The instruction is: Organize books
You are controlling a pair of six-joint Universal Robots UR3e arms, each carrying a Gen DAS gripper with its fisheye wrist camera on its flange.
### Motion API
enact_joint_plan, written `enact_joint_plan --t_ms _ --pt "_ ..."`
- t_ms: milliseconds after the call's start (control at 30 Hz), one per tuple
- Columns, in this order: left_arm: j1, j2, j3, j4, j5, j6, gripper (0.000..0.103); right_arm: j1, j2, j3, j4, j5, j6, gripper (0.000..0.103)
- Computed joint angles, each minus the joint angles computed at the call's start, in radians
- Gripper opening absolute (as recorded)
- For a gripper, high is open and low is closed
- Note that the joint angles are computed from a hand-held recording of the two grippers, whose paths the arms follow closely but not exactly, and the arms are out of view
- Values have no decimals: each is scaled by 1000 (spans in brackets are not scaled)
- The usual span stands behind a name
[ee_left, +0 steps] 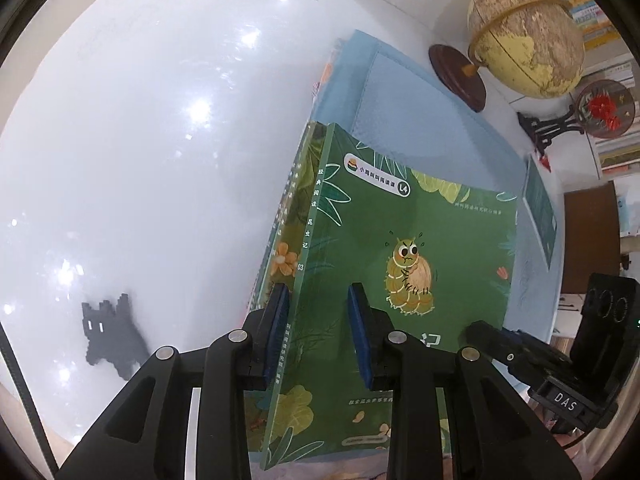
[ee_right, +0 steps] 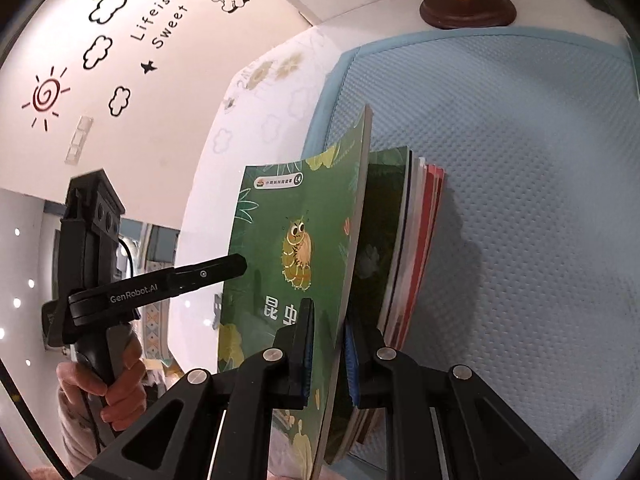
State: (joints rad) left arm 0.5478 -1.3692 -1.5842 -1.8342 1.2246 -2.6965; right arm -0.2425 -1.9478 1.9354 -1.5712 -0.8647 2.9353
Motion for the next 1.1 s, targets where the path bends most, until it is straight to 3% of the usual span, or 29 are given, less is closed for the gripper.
enact_joint_plan --t_ms 167,367,500,567,633,700,867,967,1100 --pt "28 2 -4 20 -11 -19 29 10 8 13 7 -6 8 15" --pt "38 23 -24 60 50 -56 29 22 22 32 -15 -25 29 16" --pt "34 53 -19 96 75 -99 29 -11 33 1 47 -30 -14 16" --pt "28 57 7 92 63 -118 29 -52 31 -24 111 -25 -66 21" --pt "-9 57 37 104 69 -153 29 -146 -5 -38 219 1 -155 45" --pt "-95 34 87 135 91 -216 29 -283 -48 -68 339 1 -279 53" --pt "-356 -115 242 205 95 -385 29 -626 0 -208 558 -64 -571 53" --pt "-566 -272 355 273 105 -505 29 -795 101 -292 561 -100 -661 53" --pt "-798 -555 605 318 88 -630 29 -958 362 -492 452 -127 -682 53"
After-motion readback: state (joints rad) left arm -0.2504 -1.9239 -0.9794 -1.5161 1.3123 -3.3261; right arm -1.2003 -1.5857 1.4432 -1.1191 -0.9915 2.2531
